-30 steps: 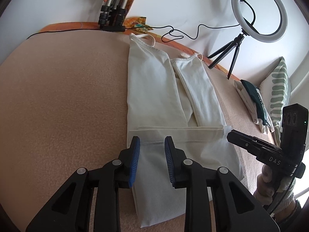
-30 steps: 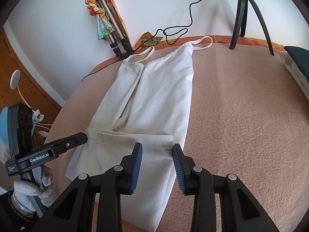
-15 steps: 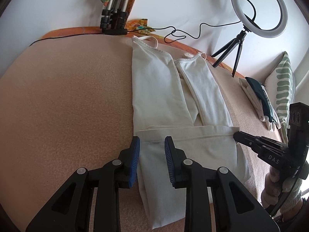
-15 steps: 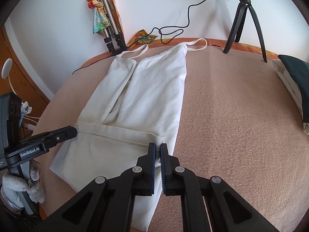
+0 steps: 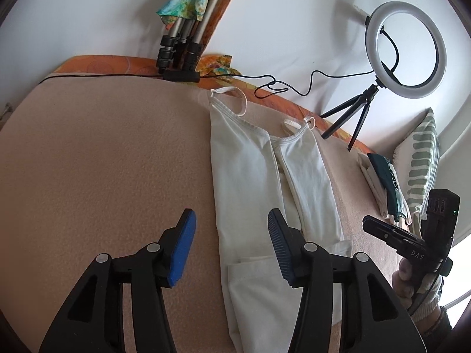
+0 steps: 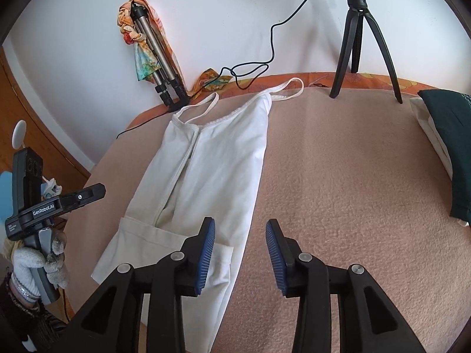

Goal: Fold small clothes
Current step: 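Grasp the camisole straps with the right gripper, then with the left gripper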

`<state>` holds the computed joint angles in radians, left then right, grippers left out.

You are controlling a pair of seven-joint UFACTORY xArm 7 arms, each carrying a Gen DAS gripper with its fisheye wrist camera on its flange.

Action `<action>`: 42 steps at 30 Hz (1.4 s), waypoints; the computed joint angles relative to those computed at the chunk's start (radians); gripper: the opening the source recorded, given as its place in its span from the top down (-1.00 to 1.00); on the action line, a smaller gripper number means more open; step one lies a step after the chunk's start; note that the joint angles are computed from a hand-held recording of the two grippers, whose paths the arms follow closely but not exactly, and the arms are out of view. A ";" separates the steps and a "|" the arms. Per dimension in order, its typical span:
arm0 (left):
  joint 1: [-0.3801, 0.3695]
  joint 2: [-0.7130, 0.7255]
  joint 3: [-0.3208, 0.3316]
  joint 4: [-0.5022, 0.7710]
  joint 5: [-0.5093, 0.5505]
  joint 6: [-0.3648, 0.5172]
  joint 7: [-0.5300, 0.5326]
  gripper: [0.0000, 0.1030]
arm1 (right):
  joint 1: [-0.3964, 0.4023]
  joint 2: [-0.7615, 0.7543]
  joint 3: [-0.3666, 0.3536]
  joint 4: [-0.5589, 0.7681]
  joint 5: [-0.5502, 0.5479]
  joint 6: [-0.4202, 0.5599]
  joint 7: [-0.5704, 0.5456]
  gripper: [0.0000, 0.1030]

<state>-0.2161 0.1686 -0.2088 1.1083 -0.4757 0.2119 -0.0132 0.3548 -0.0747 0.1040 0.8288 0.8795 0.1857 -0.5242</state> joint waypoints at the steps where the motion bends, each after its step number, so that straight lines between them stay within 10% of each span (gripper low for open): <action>1: 0.005 0.025 0.002 0.031 0.003 0.020 0.006 0.03 | 0.001 0.013 -0.012 0.025 0.037 0.022 -0.047 0.16; 15: 0.100 0.360 -0.058 0.425 -0.008 0.147 0.059 0.03 | -0.209 0.401 0.083 0.490 0.091 0.249 -0.126 -0.08; 23: 0.141 0.448 -0.118 0.531 -0.061 0.143 0.150 0.19 | -0.292 0.533 0.154 0.627 0.052 0.320 -0.126 1.00; 29: 0.141 0.481 -0.121 0.573 -0.058 0.146 0.154 0.29 | -0.294 0.539 0.150 0.630 -0.053 0.277 -0.068 1.00; 33: 0.147 0.518 -0.122 0.628 -0.078 0.173 0.134 0.20 | -0.343 0.561 0.182 0.663 -0.030 0.320 -0.081 0.69; 35: 0.138 0.540 -0.112 0.666 -0.072 0.188 0.116 0.20 | -0.371 0.576 0.206 0.682 0.033 0.323 -0.110 0.07; 42: 0.106 0.604 -0.096 0.770 -0.026 0.220 0.108 0.26 | -0.336 0.672 0.184 0.821 -0.025 0.365 -0.054 0.13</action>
<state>-0.1097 0.7725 -0.3045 1.8779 -0.5020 0.4316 0.0948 0.0190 0.5968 0.2876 1.6503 0.8549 0.5504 -0.5779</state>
